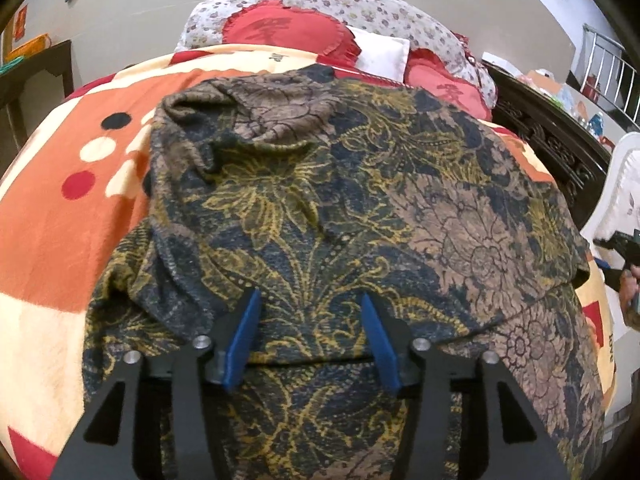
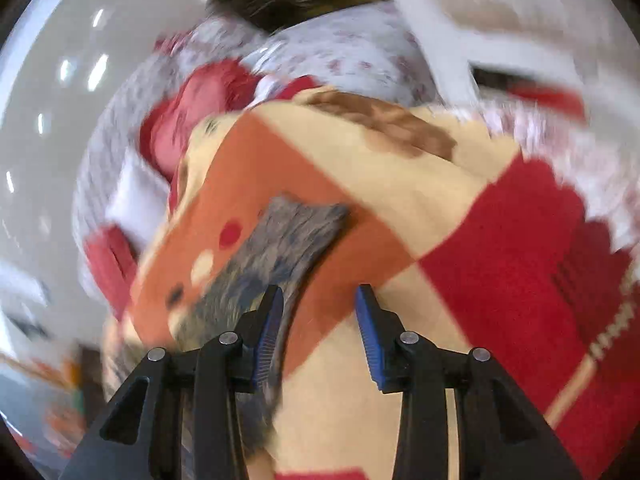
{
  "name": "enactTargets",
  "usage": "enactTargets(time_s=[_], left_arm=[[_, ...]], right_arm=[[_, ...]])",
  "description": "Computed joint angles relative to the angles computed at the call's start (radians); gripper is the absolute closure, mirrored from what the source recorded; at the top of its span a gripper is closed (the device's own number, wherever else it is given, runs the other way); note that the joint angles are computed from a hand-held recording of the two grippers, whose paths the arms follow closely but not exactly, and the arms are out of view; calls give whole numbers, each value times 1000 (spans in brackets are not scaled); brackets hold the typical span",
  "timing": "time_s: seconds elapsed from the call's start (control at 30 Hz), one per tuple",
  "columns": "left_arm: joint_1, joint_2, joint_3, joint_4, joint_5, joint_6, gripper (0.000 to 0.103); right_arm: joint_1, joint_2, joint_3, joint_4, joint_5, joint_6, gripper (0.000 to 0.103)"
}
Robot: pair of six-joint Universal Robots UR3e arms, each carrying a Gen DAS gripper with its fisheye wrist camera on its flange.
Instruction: Fold small clothes
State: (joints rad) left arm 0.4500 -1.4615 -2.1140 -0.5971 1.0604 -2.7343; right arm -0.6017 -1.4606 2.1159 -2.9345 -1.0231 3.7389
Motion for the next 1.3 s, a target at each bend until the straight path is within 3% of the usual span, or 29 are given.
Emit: enactTargets(time_s=[0.1,0.3,0.33,0.37,0.4,0.63,0.87,1.0,1.17,1.3], left_arm=[[-13,-6,2,13,13,-4,44],[-11,-10,0,17,11,-6,44],[-10,-10,1,16,10,-5,44],[-10,-10,1,15,10,-4,44],[-11,-10,1,16,10,-5,44],[-7,-10,-1,16,5,-4,44],[5,-9,-1,7,-14,1,42],[8,-8,3,-13,-31,18,36],[-39,-9,69,-68,26,10,32],[22,60,135,-195,-120,-39,26]], right_arm=[[-43,114,9,-176,70,65,62],[-10,263,-144,-191,94,55,64],[1,267,-163,-173,81,41,73],[16,263,-178,-147,51,26,88],[28,251,-185,-130,28,13,94],[63,-50,-210,18,-188,-124,96],[60,-310,-364,266,-273,-257,96],[249,-285,-446,259,-305,-285,96],[617,-35,-617,159,-347,-269,96],[866,265,-812,130,-364,-274,96]])
